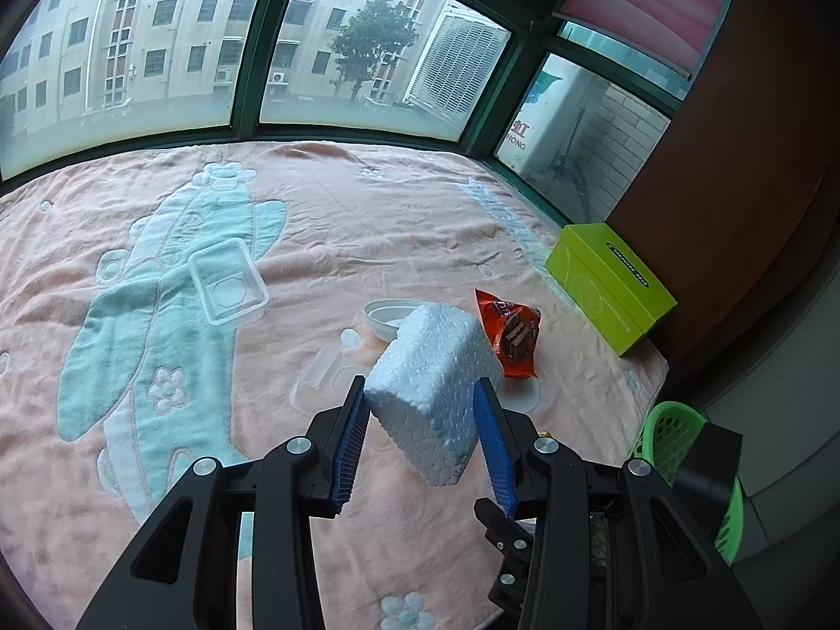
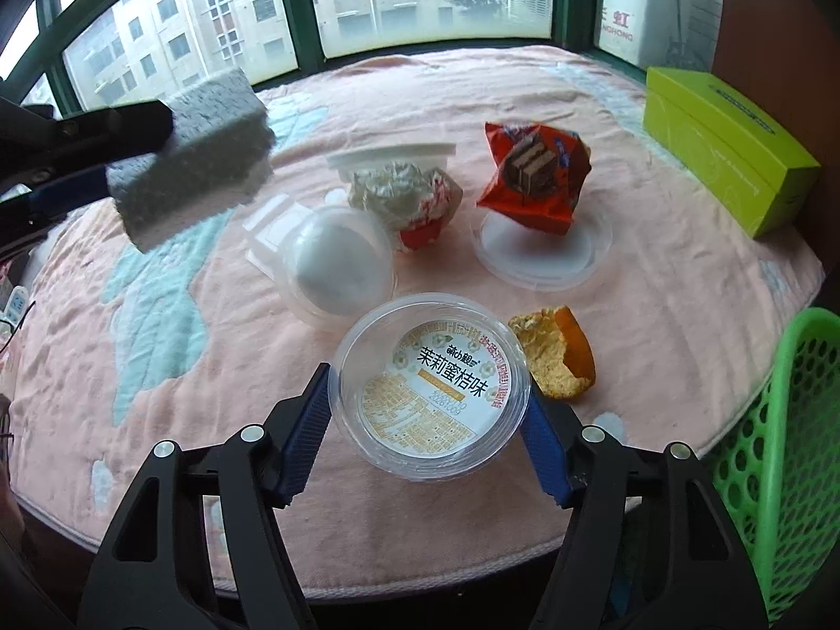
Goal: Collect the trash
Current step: 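Carry the foam block and yogurt cup with both tools over the green wastebasket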
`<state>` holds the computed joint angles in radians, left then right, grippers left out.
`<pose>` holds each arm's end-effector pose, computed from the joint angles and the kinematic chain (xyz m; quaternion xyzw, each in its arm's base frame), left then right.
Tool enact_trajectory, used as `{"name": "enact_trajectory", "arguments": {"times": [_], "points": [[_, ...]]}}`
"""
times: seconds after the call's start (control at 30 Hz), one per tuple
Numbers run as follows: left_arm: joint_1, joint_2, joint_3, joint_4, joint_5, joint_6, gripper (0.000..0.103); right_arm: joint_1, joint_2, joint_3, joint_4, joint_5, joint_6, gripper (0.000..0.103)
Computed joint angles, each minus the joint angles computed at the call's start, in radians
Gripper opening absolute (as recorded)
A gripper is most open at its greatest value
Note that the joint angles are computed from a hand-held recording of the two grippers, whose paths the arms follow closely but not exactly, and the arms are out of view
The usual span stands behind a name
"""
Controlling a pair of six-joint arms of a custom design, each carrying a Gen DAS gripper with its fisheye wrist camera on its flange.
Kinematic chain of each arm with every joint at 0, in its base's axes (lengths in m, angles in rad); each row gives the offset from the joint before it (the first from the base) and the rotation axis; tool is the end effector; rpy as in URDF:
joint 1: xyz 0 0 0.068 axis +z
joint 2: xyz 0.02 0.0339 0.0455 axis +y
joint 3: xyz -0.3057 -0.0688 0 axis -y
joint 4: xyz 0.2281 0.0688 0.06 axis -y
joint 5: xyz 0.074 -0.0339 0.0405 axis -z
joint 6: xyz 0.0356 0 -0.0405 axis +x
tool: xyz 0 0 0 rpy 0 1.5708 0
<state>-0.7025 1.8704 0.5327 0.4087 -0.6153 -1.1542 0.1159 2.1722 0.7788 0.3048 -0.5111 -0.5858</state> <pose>0.2293 -0.1672 0.1149 -0.2956 0.8600 -0.0685 0.4102 0.3367 0.0567 0.0586 -0.3796 0.8616 0.1849 0.2818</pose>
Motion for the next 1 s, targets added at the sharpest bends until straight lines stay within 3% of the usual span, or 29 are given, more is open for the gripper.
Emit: {"name": "enact_trajectory", "arguments": {"times": [0.33,0.53,1.0], "points": [[-0.019,0.008,0.090,-0.030,-0.001,0.068,0.040,-0.131,-0.144,-0.002,-0.094,-0.122,-0.010,0.067],[-0.034,0.043,0.195,-0.050,0.025,0.135,0.040,-0.241,-0.191,0.014,-0.116,-0.140,-0.021,0.067],[-0.089,0.197,0.533,-0.148,0.114,0.286,0.040,-0.508,-0.144,0.149,-0.158,-0.121,-0.011,0.067]]}}
